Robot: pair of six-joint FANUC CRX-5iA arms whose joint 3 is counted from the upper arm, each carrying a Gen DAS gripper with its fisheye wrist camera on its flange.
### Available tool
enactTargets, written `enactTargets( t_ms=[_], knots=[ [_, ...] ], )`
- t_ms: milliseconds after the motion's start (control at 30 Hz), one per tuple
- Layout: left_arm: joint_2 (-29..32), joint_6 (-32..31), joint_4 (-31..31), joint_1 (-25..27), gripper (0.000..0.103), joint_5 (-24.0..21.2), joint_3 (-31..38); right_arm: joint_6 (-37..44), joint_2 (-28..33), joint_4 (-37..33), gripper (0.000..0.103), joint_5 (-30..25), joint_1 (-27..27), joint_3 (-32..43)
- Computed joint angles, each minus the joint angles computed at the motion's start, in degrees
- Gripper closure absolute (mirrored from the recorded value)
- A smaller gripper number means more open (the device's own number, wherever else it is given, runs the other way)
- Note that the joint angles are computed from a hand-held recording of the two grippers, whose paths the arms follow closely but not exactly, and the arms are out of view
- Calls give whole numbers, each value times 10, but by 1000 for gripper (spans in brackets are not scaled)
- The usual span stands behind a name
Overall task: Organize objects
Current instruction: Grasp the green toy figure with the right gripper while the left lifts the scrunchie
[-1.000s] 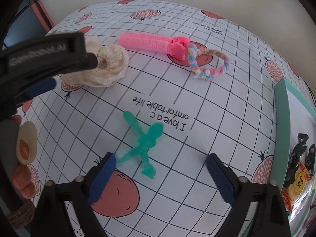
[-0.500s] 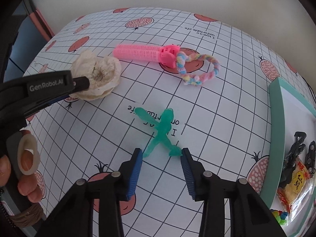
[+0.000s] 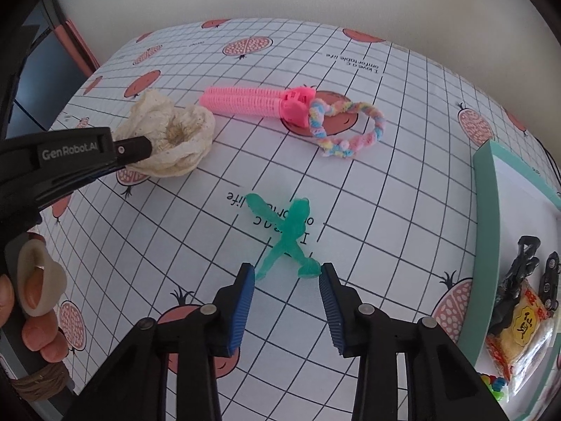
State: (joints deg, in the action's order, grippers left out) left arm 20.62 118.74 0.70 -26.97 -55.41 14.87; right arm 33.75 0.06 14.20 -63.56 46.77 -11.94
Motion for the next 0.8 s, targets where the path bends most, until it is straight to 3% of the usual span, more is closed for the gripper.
enactTargets(
  t_ms=[233, 300, 800],
  knots=[
    [-24, 13, -13, -1, 93, 18, -2, -6, -14, 9, 64, 0, 0, -4],
    [-29, 17, -15, -2, 93, 21, 2, -9, -18, 14, 87, -2, 1, -6],
    [-43, 19, -22, -7, 93, 29, 15, 12, -9, -8, 87, -13, -2, 3]
  ],
)
